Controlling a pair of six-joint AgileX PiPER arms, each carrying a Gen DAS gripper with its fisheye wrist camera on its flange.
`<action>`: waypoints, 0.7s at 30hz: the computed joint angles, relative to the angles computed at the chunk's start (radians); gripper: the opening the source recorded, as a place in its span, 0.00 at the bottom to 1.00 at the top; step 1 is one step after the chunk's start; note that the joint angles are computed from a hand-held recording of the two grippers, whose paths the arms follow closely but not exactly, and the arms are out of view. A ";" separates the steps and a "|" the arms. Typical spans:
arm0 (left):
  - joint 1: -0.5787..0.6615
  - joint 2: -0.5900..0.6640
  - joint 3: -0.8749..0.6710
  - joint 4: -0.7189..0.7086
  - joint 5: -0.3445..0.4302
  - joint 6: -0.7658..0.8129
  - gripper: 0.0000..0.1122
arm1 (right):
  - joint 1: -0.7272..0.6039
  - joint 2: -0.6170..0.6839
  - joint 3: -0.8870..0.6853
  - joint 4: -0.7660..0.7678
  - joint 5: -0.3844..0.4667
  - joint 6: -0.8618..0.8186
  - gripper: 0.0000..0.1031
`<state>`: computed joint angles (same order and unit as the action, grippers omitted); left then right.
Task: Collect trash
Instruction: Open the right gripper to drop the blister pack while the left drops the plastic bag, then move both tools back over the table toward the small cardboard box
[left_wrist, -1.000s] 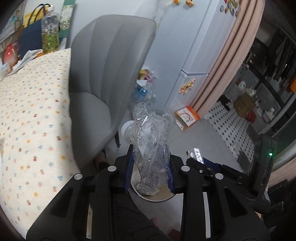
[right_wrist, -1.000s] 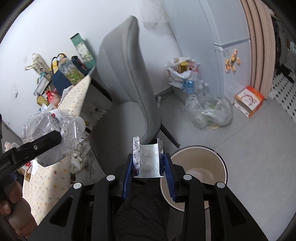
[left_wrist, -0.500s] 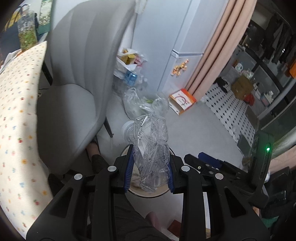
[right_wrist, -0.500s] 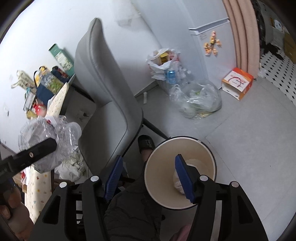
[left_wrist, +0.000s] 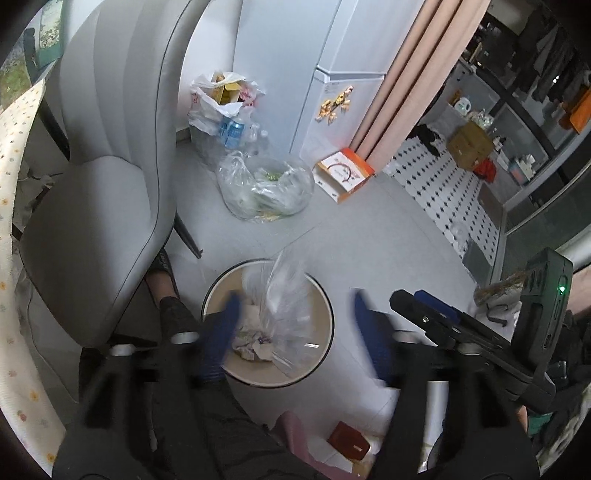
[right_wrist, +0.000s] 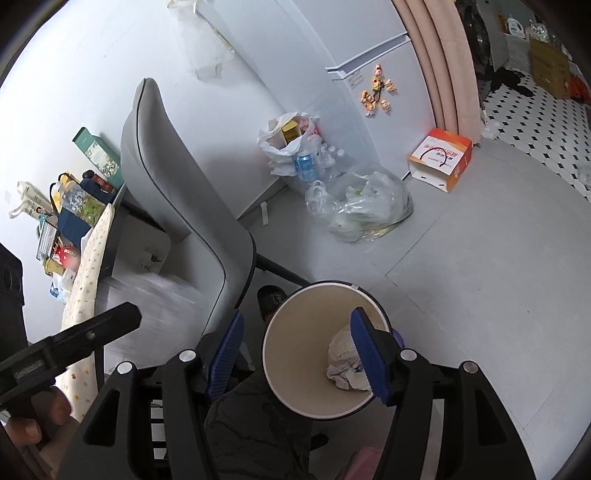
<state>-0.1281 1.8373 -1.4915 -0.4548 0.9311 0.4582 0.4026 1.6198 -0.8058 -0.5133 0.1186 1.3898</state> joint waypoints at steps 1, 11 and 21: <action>0.005 -0.006 0.007 -0.008 -0.005 0.008 0.68 | -0.001 -0.002 0.000 0.007 0.001 -0.008 0.58; 0.120 -0.077 0.042 -0.045 0.001 0.034 0.82 | 0.072 0.034 -0.088 0.067 0.055 -0.069 0.67; 0.338 -0.195 0.073 -0.157 0.058 0.150 0.86 | 0.221 0.054 -0.308 -0.008 0.267 -0.033 0.87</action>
